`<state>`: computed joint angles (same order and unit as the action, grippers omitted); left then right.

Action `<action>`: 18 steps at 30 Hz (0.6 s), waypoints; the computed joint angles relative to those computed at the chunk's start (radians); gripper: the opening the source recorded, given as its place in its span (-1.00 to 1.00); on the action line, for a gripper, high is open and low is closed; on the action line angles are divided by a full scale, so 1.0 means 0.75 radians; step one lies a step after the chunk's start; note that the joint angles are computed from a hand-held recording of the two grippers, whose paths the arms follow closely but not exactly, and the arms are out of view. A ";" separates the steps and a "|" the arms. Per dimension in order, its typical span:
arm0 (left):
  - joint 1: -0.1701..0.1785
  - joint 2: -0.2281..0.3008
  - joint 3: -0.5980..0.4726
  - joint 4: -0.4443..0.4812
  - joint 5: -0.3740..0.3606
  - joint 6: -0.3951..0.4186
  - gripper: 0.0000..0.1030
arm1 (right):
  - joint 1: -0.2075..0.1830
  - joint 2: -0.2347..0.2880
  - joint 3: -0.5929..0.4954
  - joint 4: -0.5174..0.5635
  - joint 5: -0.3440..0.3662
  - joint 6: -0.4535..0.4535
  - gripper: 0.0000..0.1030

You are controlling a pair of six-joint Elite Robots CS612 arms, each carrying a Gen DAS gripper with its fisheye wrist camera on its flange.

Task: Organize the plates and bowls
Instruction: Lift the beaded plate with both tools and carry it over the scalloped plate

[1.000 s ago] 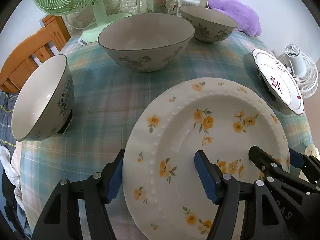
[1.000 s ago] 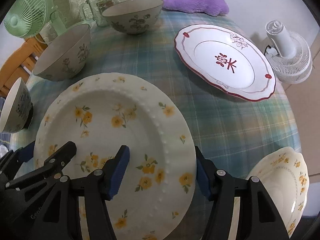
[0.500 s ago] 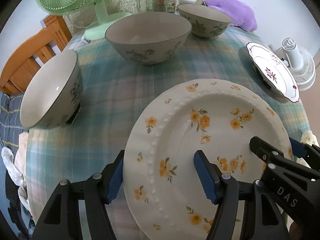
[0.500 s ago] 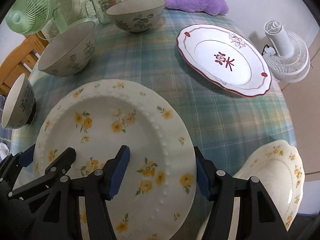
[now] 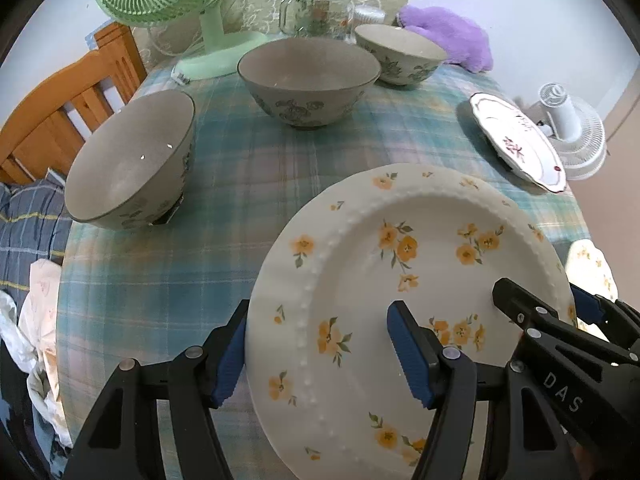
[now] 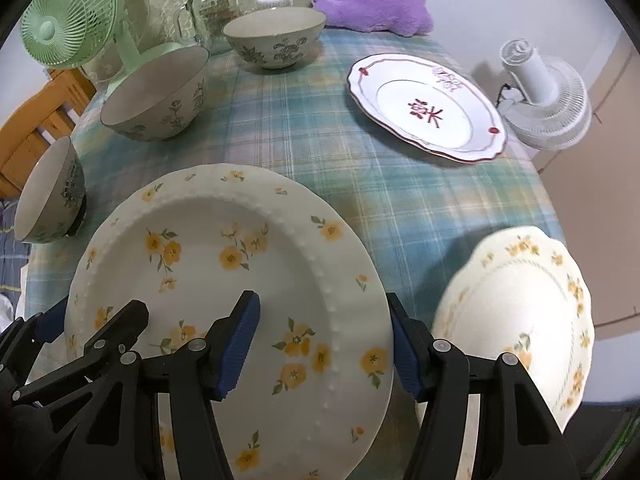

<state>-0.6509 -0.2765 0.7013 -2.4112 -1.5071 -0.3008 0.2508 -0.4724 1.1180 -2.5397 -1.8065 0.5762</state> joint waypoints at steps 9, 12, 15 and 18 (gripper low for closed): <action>-0.004 -0.043 0.079 -0.083 -0.027 0.070 0.31 | 0.026 -0.050 0.081 -0.057 -0.090 0.112 0.26; -0.011 -0.057 0.105 -0.110 -0.016 0.069 0.31 | 0.025 -0.064 0.107 -0.081 -0.094 0.111 0.26; -0.020 -0.059 0.110 -0.130 0.000 0.071 0.31 | 0.019 -0.076 0.133 -0.108 -0.095 0.102 0.26; -0.034 -0.059 0.104 -0.118 0.017 0.049 0.31 | 0.006 -0.093 0.168 -0.137 -0.080 0.113 0.26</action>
